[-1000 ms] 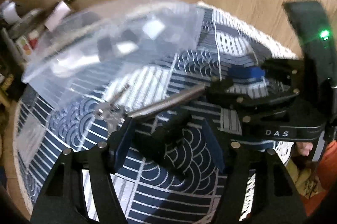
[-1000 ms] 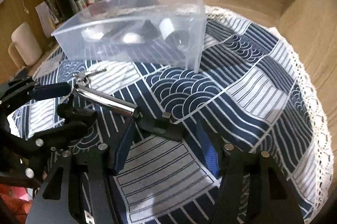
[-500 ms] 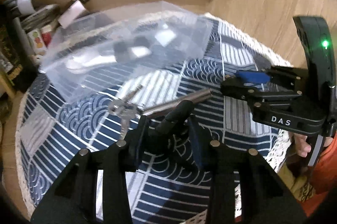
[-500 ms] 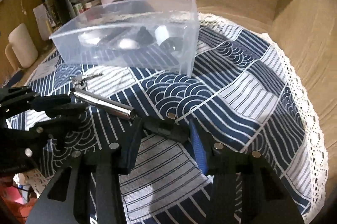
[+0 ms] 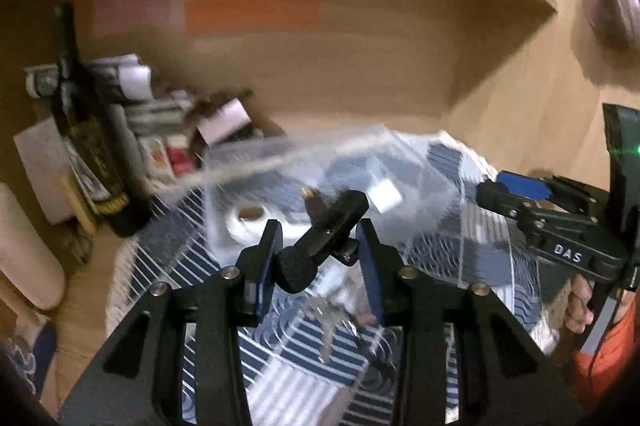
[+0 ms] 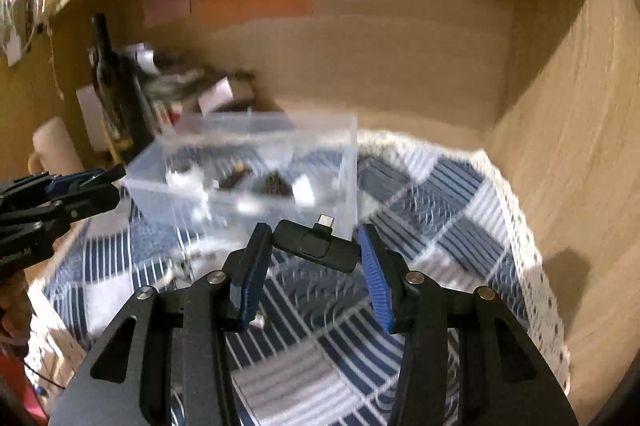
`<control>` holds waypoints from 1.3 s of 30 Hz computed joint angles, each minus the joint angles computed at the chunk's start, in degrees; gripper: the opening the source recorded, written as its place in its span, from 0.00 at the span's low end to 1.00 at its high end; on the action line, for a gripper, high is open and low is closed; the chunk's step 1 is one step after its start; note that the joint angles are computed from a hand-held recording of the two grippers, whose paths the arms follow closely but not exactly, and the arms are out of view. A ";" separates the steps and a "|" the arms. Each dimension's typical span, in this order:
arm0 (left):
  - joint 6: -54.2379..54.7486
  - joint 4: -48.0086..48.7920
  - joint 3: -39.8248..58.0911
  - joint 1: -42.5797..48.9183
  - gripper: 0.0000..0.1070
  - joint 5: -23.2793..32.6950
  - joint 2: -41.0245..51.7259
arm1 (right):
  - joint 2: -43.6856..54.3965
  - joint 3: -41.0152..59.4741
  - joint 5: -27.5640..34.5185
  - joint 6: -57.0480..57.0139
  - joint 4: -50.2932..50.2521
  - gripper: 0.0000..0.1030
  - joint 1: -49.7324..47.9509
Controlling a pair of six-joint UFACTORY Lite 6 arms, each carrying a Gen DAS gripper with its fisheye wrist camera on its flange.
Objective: Organize rigid objects
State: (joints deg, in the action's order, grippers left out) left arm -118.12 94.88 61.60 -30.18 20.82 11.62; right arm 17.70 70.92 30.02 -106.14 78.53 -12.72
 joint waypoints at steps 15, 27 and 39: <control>25.55 -21.85 20.17 10.48 0.35 -5.88 14.71 | 11.32 20.30 -1.57 15.10 -9.33 0.40 9.64; 62.43 -57.59 32.71 13.62 0.36 -8.77 29.16 | 26.45 32.99 -3.05 32.20 -27.66 0.40 14.19; 59.67 -54.41 33.34 12.82 0.55 -7.70 29.68 | 30.03 36.50 -2.18 37.72 -34.19 0.47 15.18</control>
